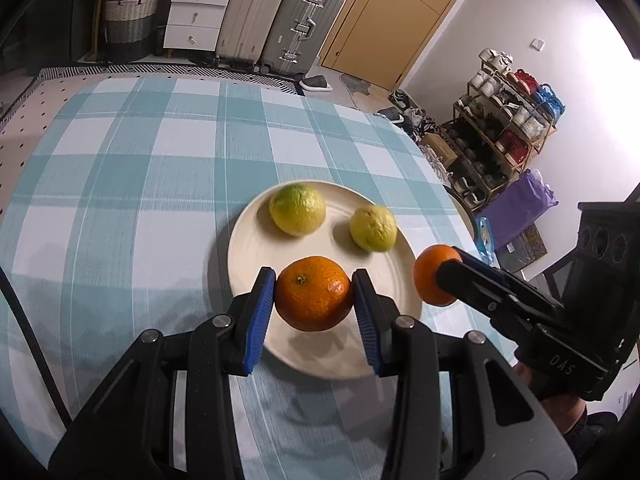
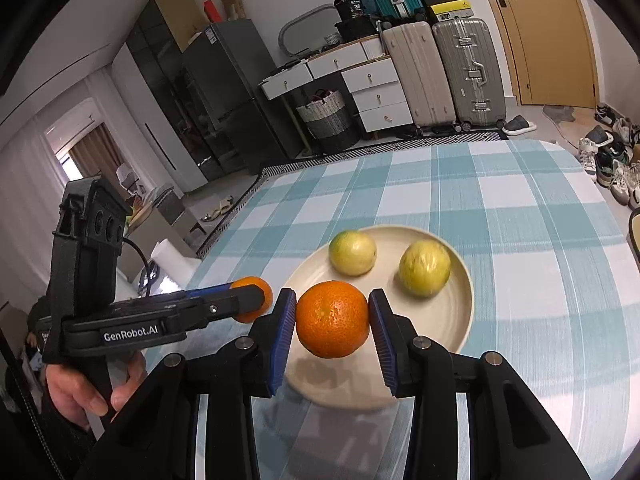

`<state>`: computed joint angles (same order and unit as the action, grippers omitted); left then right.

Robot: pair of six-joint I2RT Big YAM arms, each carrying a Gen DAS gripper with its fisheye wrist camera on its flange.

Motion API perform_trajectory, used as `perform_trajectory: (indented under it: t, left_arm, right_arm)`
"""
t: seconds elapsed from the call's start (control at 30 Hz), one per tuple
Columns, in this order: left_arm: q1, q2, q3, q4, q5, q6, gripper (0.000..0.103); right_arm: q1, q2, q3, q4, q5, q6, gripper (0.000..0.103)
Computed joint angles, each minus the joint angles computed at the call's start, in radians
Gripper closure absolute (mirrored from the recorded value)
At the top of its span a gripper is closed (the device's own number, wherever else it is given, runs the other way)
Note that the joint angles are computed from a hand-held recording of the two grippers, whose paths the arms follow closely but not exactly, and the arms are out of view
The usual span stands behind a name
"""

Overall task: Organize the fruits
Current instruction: 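Carry both oranges to the cream plate and lower them beside the citrus, then open both tools to release the oranges onto the plate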

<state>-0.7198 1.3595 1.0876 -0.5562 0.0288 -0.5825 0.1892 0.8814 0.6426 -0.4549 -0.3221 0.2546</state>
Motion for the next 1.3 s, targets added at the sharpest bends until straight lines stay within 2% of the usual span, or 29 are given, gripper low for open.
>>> perform_trajectory:
  t: [0.4,0.57,1.13,1.23,1.3]
  left_arm:
    - [0.056,0.133,0.076,0.032,0.045,0.01,0.067]
    - [0.069,0.162,0.086,0.039,0.057,0.018,0.067]
    - [0.086,0.206,0.087,0.068,0.086,0.004,0.066]
    - [0.088,0.196,0.081,0.084,0.094,-0.002,0.063]
    - [0.083,0.187,0.081,0.076,0.072,-0.001,0.056]
  right_arm:
    - [-0.022,0.233,0.088,0.075,0.008,-0.012,0.065]
    - [-0.028,0.284,0.111,0.096,0.015,-0.012,0.065]
    - [-0.006,0.354,0.135,0.103,0.035,-0.028,0.064]
    - [-0.004,0.352,0.135,0.106,0.033,-0.029,0.062]
    - [-0.006,0.337,0.126,0.121,0.024,-0.026,0.052]
